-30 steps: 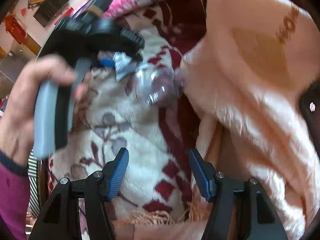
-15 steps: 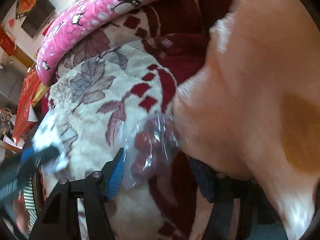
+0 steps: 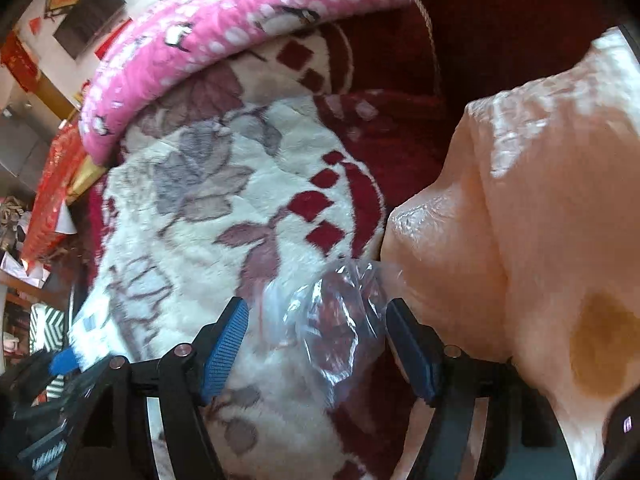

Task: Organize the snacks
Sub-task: 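Grasp the clear bag of red dates with the right tool while the left tool holds the sachet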

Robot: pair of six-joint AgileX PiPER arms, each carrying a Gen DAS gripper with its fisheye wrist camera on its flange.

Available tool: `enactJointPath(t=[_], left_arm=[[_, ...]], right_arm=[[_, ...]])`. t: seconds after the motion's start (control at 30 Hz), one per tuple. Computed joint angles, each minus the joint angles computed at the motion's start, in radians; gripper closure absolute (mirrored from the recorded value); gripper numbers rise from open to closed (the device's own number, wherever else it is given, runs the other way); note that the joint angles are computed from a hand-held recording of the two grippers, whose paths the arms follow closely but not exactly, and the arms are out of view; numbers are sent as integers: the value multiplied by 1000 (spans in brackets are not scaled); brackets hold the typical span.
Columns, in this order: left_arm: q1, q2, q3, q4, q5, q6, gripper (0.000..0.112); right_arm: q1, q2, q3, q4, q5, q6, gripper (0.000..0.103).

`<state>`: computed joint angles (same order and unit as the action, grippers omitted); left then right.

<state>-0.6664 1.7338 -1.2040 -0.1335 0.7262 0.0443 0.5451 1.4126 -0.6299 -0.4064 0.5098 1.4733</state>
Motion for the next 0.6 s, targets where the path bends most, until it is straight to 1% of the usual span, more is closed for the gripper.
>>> enactJointPath(t=[0.07,0.13,0.17,0.2,0.23,0.27,0.33,0.43,0.5,0.6], left_arm=[[10,-6,6,-14,4,11,64],[11,-8,11,-4,1,4,64],[10,-10,14,3,-1,-2,64],[10,-13,17,4,-2,-5,64],[10,-15,21,2,-2,-4,64],[10,-19,26,0,-2,-4,64],[6,-38,48,5,-12,-13,64],[3,-69,83,3,-23,-19,64],[6,-88,102,-5,-27,-21,64],[5,-124,142,4,-33,-46,64]], right_arm=[[3,51,-21,22,10,-40,28],[30,60,-13,-25,7,-10,28],[33,56,2,-48,-11,15,33],[26,52,12,-43,-25,7,44],[7,51,28,-8,-61,-41,51],[5,40,41,14,-77,-63,57],[39,-2,62,-22,-68,-11,66],[119,-92,89,-78,-49,106,67],[217,-140,87,-140,-6,221,67],[313,-139,47,-172,44,295,67]])
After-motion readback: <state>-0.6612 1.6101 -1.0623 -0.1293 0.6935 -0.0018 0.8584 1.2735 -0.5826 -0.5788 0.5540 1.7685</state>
